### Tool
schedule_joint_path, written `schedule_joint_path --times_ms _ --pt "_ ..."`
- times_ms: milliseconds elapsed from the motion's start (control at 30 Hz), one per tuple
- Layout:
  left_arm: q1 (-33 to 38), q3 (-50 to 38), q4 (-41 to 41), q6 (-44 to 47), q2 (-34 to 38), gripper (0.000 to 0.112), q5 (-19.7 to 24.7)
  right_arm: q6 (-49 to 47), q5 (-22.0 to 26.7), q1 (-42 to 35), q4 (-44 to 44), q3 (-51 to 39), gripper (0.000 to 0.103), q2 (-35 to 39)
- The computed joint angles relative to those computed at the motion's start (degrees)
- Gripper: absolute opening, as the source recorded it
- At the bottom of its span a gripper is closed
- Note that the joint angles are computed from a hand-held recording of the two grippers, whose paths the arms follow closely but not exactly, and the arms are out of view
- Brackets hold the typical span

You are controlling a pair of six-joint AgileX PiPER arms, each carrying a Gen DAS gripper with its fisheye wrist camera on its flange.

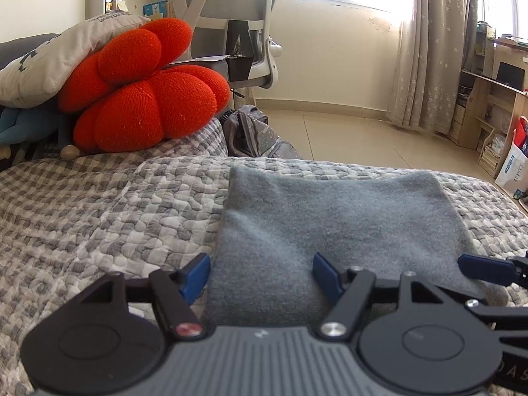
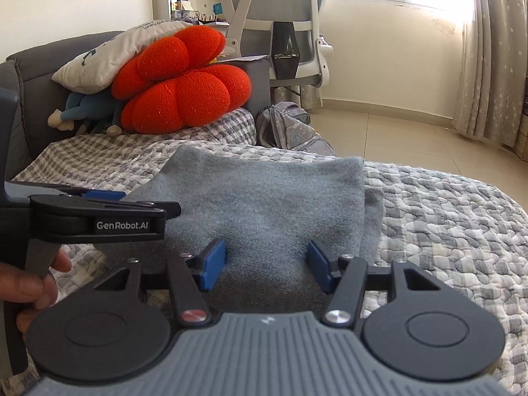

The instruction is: Fold clothes

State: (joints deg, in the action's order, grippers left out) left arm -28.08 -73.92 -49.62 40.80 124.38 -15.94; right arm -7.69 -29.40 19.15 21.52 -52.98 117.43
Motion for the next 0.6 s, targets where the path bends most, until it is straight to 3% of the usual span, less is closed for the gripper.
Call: schedule_joint_path --times_ms 133,300,467,600 --pt "-0.5 0.1 2.4 -1.7 1.3 0.074 -2.7 0.6 0.5 -0.1 0.0 -0.4 0.059 0.8" --pt "0.3 2.5 12.5 -14.2 1.8 0.076 -5.5 -1.1 -1.5 0.7 1.6 0.2 0.06 1.8" --pt "2.1 2.4 20.2 -23.2 2.1 0.077 -3.7 3.3 -2.9 -0.3 -2.3 1.3 0.06 2.0" --pt "1.8 2.5 19.2 -22.4 2.3 0.078 -4.4 2.1 -3.4 0.2 -0.8 1.2 0.06 2.3"
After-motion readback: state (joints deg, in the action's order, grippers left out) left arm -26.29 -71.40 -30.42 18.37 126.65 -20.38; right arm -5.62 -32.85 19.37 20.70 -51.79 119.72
